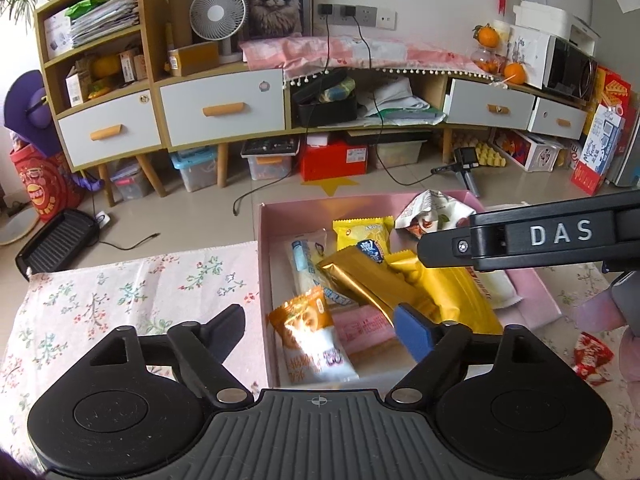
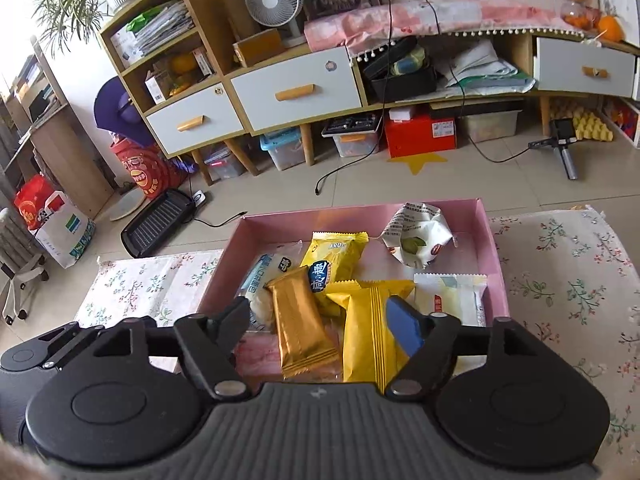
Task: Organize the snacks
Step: 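Carry the orange pack into the box and release it while the right gripper drops the gold bar there, then withdraw both open grippers from the box toward the remaining snacks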
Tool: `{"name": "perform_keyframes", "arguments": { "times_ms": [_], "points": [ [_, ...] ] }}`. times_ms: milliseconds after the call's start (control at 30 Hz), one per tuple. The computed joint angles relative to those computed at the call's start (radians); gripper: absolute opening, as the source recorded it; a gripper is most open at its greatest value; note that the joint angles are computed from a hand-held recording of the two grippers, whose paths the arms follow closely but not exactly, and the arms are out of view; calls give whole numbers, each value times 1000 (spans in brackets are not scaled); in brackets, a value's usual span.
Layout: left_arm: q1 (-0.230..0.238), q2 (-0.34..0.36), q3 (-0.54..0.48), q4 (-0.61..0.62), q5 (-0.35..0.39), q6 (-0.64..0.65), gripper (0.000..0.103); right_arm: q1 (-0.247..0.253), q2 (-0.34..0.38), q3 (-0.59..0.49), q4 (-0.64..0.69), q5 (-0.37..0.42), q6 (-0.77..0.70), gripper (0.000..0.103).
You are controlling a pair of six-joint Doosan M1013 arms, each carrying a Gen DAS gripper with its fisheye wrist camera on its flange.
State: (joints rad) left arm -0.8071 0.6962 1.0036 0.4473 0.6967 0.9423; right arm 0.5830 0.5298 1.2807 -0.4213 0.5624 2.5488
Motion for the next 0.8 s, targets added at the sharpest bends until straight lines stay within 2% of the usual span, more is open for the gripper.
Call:
{"name": "perform_keyframes", "arguments": {
  "times_ms": [100,300,800],
  "points": [
    [-4,-24,30,-13,-3,-6,90,9,-13,12,-21,6,16,87],
    [-17,-69,90,-31,-7,-13,94,28,-44,37,-73,41,57,95],
    [-47,-183,253,-34,-53,-77,100,84,-119,135,-220,70,123,103]
  ]
}}
